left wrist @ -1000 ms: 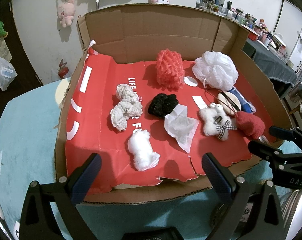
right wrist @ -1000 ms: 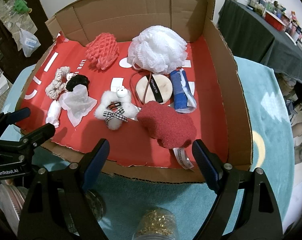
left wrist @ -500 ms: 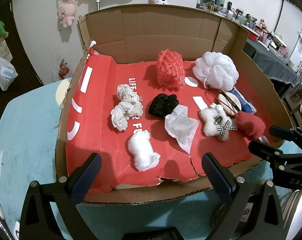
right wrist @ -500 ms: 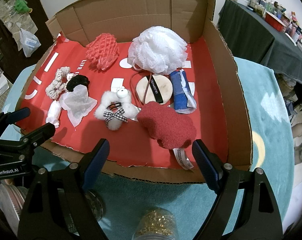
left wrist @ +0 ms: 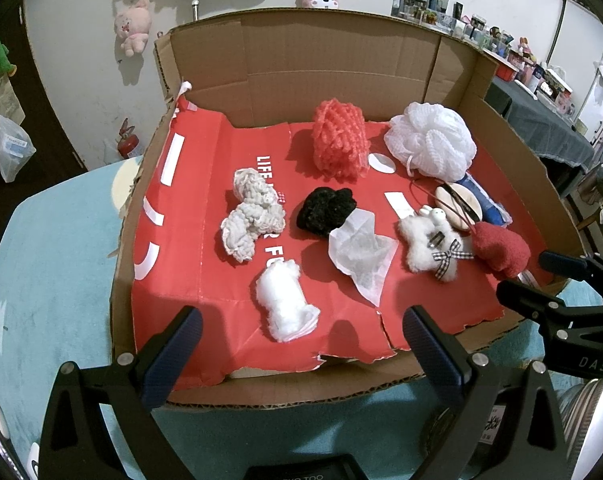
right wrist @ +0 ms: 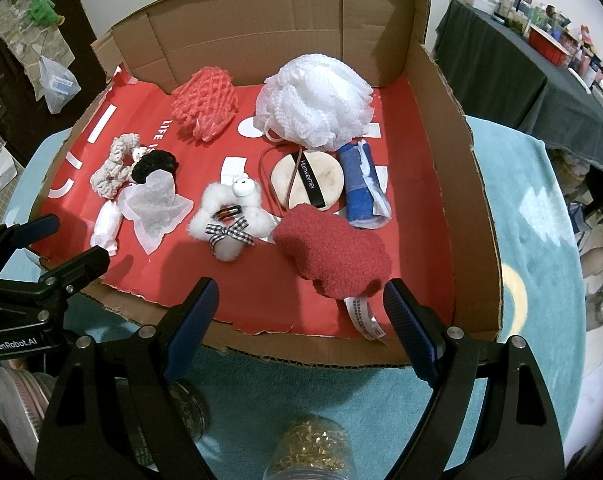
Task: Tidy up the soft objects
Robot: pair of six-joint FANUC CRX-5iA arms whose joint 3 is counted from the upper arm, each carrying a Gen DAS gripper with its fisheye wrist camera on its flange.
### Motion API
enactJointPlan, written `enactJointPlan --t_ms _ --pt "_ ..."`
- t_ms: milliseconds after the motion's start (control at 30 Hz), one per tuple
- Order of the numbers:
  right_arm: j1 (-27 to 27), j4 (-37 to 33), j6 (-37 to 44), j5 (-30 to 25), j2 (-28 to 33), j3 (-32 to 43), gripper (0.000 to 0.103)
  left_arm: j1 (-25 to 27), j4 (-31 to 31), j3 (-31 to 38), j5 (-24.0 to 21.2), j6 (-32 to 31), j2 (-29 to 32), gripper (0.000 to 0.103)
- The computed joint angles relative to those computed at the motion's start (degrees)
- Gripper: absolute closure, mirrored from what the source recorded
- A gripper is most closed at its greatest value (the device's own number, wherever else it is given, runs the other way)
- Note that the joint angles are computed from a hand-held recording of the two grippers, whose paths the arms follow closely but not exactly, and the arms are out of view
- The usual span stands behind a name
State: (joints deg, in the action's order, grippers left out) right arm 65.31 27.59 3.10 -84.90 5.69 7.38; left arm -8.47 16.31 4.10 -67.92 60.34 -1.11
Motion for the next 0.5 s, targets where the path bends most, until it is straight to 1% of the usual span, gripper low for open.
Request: enactJointPlan --t_ms 367,500 --pt "0.0 -0.1 -0.2 0.0 0.0 0.0 0.019 -0.3 -1.1 0.5 0.0 0.8 0.0 0.001" --pt "0.1 0.0 -0.4 0.4 -0.2 -0.3 0.019 0.1 -0.1 0.5 -0.2 0.8 0.3 0.001"
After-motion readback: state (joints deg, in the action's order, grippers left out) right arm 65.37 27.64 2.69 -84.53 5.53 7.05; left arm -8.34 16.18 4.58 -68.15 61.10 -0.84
